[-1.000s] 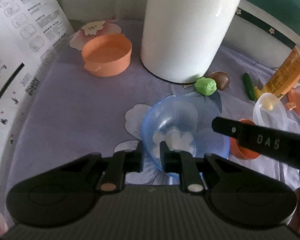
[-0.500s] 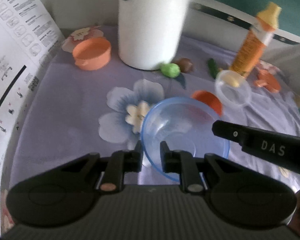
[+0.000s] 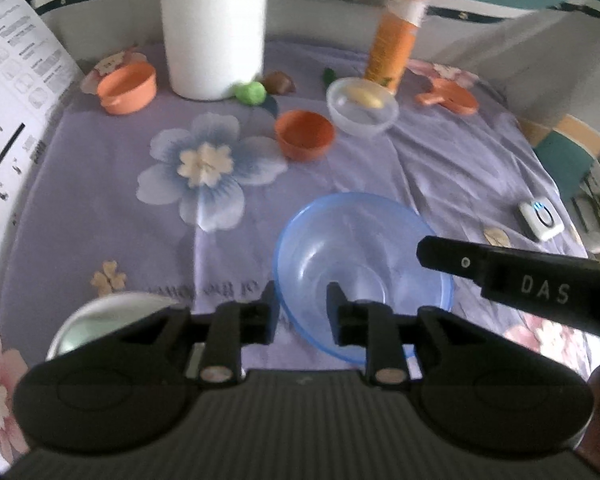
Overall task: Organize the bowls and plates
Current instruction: 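Carry the blue bowl beside the plate stack and lower it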
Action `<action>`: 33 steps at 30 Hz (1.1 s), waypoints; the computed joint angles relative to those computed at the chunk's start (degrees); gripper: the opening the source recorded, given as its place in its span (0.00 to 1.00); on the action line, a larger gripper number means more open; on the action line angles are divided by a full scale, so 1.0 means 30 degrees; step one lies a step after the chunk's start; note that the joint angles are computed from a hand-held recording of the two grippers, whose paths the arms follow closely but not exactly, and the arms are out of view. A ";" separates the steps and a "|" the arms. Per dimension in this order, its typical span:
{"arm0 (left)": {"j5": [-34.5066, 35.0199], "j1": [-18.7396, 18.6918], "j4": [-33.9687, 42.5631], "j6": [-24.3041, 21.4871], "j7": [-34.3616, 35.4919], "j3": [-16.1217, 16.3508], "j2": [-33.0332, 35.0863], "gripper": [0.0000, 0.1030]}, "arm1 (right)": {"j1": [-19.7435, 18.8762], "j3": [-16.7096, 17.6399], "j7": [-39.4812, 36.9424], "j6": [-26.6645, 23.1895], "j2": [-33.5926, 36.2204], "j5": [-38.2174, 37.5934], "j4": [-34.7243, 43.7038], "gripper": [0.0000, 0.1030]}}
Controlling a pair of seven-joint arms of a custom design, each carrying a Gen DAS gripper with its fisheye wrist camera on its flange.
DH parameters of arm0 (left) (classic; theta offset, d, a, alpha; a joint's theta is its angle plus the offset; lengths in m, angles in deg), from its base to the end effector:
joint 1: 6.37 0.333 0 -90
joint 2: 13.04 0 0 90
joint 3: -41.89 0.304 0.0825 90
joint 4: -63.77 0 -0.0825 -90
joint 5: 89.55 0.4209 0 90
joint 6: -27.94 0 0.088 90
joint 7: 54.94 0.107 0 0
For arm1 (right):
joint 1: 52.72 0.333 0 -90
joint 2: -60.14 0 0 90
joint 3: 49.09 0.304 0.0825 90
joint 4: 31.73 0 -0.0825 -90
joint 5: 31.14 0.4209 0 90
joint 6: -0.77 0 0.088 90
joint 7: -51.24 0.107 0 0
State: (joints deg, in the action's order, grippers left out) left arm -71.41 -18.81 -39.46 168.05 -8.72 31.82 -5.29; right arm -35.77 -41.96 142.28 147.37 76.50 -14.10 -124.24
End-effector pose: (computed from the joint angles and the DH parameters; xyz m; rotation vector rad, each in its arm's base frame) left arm 0.6246 -0.2531 0.5002 -2.1081 1.7445 -0.6288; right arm 0.6670 0.2825 0.5133 -1.8835 1.5529 -0.1542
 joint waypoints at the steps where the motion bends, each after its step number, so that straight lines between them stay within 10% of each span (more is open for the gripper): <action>1: -0.0068 -0.0048 -0.0225 0.0083 -0.0042 -0.0059 -0.0157 0.24 | -0.0057 -0.0009 -0.0043 0.0122 -0.0389 0.0089 -0.0526 0.08; 33: -0.1362 -0.0963 -0.2812 0.1327 0.1225 -0.0899 -0.0817 0.29 | 0.0080 -0.0741 0.0146 0.1547 -0.5166 -0.0127 -0.7994 0.09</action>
